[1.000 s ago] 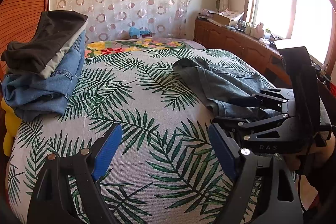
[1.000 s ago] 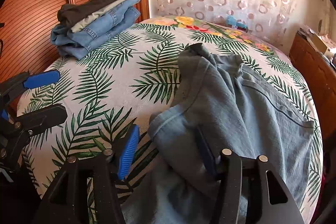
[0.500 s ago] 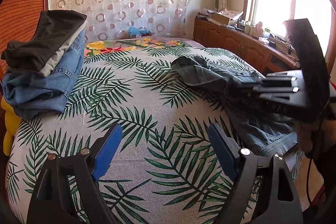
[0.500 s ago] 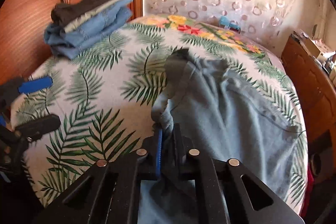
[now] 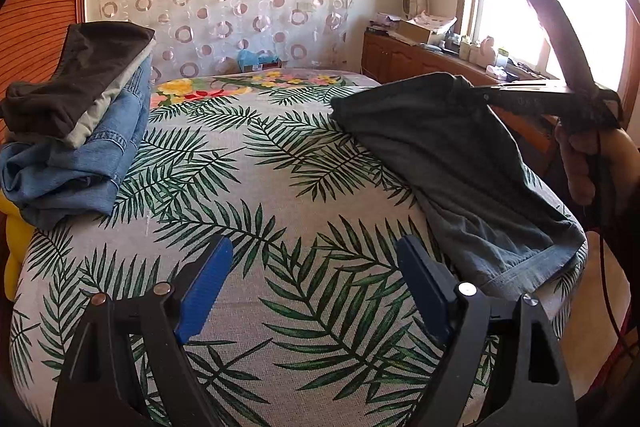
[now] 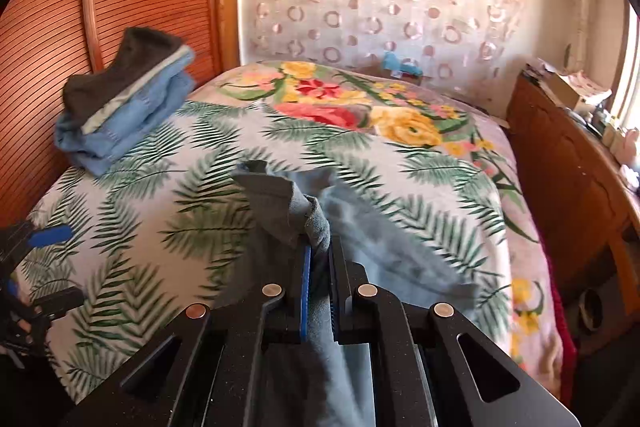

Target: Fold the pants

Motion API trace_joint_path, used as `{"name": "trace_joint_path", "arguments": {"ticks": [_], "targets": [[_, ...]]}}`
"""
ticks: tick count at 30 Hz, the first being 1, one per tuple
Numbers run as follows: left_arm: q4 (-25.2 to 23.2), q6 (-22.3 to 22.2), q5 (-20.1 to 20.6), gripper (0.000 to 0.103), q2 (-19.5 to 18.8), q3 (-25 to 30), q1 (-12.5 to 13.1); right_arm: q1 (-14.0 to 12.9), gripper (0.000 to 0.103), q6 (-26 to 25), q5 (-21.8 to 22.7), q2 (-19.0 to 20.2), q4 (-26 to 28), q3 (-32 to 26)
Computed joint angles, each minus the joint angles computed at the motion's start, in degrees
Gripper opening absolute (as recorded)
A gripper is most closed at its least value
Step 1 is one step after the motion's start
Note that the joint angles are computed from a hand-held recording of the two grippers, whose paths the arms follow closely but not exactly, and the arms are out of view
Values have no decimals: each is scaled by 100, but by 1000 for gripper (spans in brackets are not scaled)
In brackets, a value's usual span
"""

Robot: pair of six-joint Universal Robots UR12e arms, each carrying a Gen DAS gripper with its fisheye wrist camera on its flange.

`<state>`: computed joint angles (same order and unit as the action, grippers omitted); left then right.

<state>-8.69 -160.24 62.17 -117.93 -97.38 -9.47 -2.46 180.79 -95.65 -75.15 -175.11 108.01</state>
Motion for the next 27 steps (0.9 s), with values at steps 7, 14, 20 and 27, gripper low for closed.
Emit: {"name": "trace_joint_path", "arguments": {"ticks": [7,14,20,27], "targets": [[1,18,-1,85,-14,8,-6,-170,8,464,-84,85,467,-154],[-76,87,18,85,-31,30,-46,-227,23,795,-93,83,341,-61],[-98,175,41,85,-21,14,-74,-218,25,569,-190,212,573,-175],[-144,200,30,85,-10,-7,-74,-317,30,575,8,354,915,-307]]}}
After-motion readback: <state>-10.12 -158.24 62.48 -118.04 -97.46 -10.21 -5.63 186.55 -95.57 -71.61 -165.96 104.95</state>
